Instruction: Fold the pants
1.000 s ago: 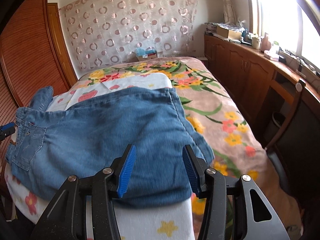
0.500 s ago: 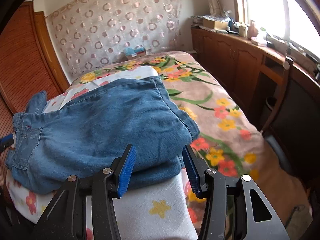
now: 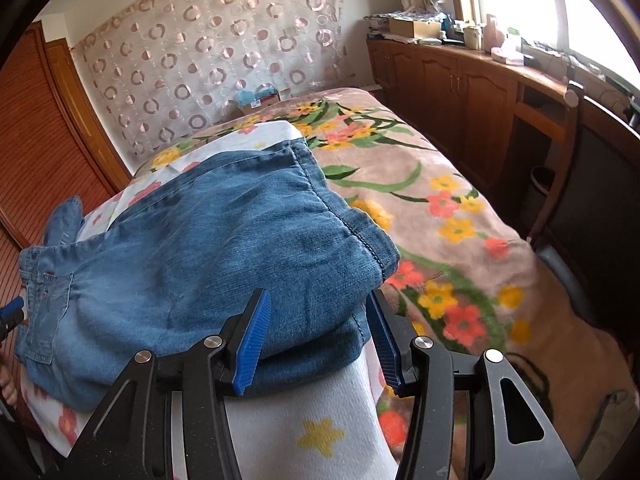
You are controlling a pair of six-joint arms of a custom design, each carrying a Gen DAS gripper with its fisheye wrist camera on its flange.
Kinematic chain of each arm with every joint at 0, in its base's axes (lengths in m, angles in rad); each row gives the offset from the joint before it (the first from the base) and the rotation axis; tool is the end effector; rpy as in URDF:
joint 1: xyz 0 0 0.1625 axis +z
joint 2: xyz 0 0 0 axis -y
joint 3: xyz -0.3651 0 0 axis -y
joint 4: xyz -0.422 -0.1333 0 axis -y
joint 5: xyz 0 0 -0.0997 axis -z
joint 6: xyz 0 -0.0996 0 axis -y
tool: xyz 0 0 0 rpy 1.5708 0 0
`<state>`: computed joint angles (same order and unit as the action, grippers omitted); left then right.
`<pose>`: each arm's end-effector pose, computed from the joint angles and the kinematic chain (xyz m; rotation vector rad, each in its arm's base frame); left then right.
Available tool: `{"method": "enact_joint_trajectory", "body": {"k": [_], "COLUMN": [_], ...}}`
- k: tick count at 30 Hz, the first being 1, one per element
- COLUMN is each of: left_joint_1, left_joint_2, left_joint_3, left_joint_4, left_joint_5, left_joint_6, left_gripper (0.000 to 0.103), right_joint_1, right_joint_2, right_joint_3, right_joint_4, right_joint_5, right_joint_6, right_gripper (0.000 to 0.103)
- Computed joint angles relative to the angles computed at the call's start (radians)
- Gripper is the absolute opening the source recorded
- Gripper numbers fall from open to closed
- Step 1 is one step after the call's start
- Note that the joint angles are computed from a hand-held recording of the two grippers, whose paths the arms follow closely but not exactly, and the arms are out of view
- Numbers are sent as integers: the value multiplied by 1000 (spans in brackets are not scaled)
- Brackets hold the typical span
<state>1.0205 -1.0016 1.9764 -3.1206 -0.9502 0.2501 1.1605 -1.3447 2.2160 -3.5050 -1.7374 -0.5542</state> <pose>-0.1306 -0.5785 0.1070 0.7519 2.3827 -0.8465 -0.0875 -0.4939 0.2348 0.0524 -2.2851 1.1006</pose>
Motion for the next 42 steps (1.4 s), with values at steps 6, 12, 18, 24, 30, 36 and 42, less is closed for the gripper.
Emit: {"method": "enact_joint_trajectory", "body": {"k": [6,12,18,24,30,36,42], "left_joint_1": [-10,-29,-43,-48,-44,-36,-32], "left_joint_2": [-4,-20,-29,-40,-51,-69,-93], "left_joint_3": [13,38,49,61,72,86,107], "left_joint_4": [2,-4,-15,-23,-31,-42,-52], "left_joint_5": [17,33,46,42,43,51,71], "left_joint_6": [-14,-20,-22,-21,-17,-25,-37], "left_gripper": [79,79,79,79,79,79,79], "right_joint_1": [-1,-4,-11,33,112,211,278], "right_joint_2": [14,22,-5,-20,7,49,94], "right_joint_3": [-18,-8,32,60,70,70,66], "right_joint_4": [6,-60,-127,-133,-107,-27,78], "right_joint_5": [2,22,113,165,213,236,266], "right_joint_6": [26,-6,-44,-68,-122,-195,-251], "right_gripper": [51,17,3,3,2,2,2]}}
